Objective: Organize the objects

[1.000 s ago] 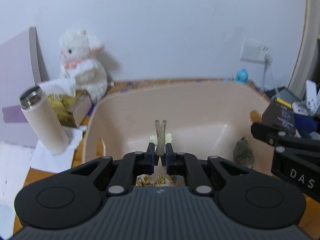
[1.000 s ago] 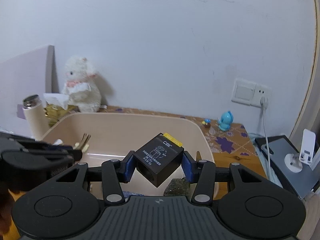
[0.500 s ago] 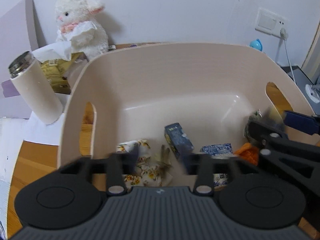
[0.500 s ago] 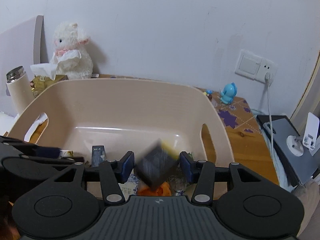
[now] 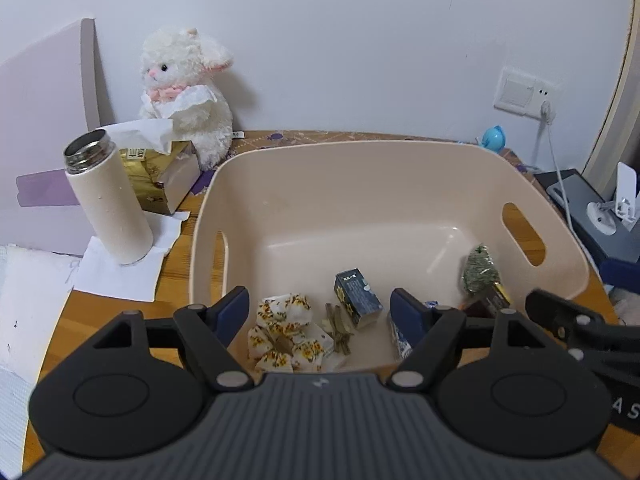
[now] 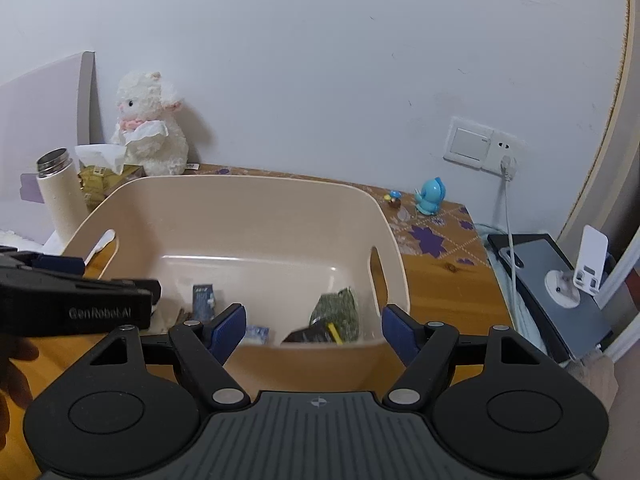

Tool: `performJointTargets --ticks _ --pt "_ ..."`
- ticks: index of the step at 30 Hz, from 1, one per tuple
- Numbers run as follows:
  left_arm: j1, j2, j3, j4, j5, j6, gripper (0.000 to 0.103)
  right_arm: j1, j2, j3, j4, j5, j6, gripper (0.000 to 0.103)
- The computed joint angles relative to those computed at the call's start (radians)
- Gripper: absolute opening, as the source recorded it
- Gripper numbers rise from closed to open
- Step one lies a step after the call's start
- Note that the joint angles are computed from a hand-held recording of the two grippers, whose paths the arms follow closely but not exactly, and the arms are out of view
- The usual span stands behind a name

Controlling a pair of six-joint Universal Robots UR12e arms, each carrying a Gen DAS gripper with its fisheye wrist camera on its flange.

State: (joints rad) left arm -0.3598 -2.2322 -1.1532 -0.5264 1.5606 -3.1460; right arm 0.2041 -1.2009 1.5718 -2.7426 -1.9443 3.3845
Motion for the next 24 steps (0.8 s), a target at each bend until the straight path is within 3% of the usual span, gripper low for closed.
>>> performJointTargets --ticks 11,24 --pt "0.006 0.12 -0.193 0.148 -0.039 0.013 0.079 0.04 -0.074 0.098 -0.043 -0.035 0.003 0.082" --pt "0.001 0.208 -0.375 0.274 -0.04 0.046 0.08 0.095 -0.127 0.206 -0.113 -0.09 0.022 0.085"
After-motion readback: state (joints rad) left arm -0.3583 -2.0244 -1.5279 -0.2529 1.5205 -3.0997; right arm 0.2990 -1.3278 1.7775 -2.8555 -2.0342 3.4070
